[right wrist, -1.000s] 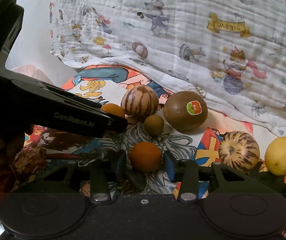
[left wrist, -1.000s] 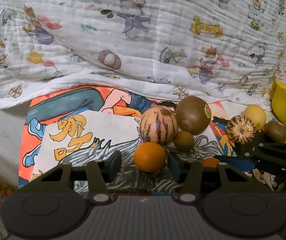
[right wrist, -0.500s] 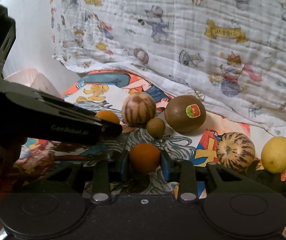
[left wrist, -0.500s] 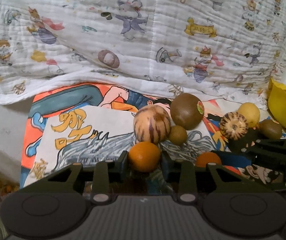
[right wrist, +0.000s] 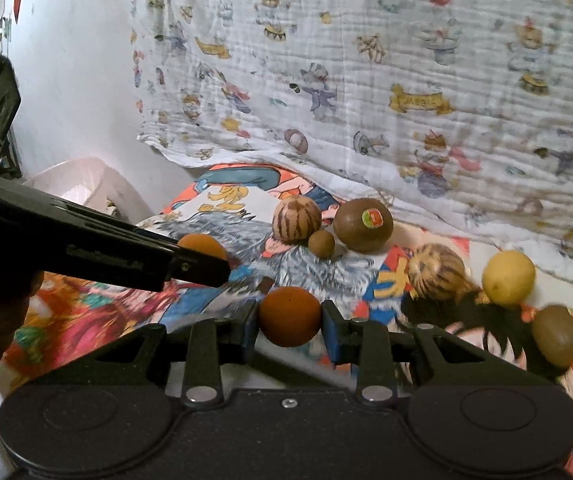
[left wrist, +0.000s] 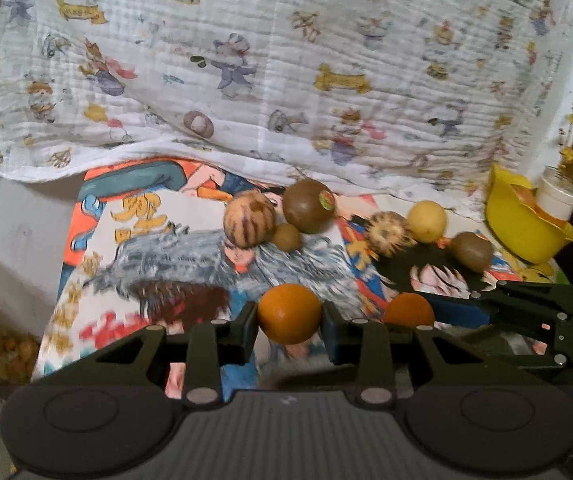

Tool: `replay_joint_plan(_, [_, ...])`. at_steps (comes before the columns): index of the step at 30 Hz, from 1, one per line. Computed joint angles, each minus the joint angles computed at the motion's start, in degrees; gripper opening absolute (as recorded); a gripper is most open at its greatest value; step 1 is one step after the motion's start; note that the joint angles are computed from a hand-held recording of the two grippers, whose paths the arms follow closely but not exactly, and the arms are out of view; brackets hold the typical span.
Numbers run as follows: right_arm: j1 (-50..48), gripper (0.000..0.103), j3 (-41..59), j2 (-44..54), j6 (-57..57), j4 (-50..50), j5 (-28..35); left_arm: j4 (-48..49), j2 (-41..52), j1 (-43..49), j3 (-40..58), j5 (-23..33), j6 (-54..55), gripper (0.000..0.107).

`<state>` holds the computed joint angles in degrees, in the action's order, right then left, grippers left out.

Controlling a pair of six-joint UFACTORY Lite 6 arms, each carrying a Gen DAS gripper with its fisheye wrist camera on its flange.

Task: Organize fruits
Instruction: 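Carry the oranges over the tray and open both tools to drop them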

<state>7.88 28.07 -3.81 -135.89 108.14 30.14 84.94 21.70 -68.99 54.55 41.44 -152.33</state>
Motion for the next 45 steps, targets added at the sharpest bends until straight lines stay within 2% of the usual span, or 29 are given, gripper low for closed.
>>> replay_joint_plan(5, [-6.39, 0.035, -6.94, -11.69, 12.4, -16.11, 2.43, -7.41, 0.18, -7.31, 2.15, 3.35, 1.58, 0.036])
replay_joint_plan(10, [-11.81, 0.035, -12.22, -22.31, 24.47, -30.97, 5.4, -11.07, 1.84, -12.14, 4.54, 4.33, 0.99, 0.036])
replay_joint_plan(17, [-15.92, 0.035, -17.02, -31.73, 36.31, -43.96, 8.05, -14.31, 4.06, -14.17, 6.99, 1.25, 2.05, 0.036])
replay_joint_plan(27, [-17.37, 0.035, -19.03, -34.58, 43.35, -50.9, 8.95, -22.0, 5.42, -13.38, 10.37, -1.21, 11.16, 0.037])
replay_joint_plan(31, [-16.69, 0.035, -18.72, -32.91, 44.37, -51.55, 7.89, -22.38, 5.55, -12.63, 10.12, -2.81, 11.6, 0.037])
replay_joint_plan(45, [-15.93, 0.035, -19.33, -30.64, 43.63, -50.7, 5.91, -25.63, 7.18, -11.63, 12.14, -3.24, 15.99, 0.037])
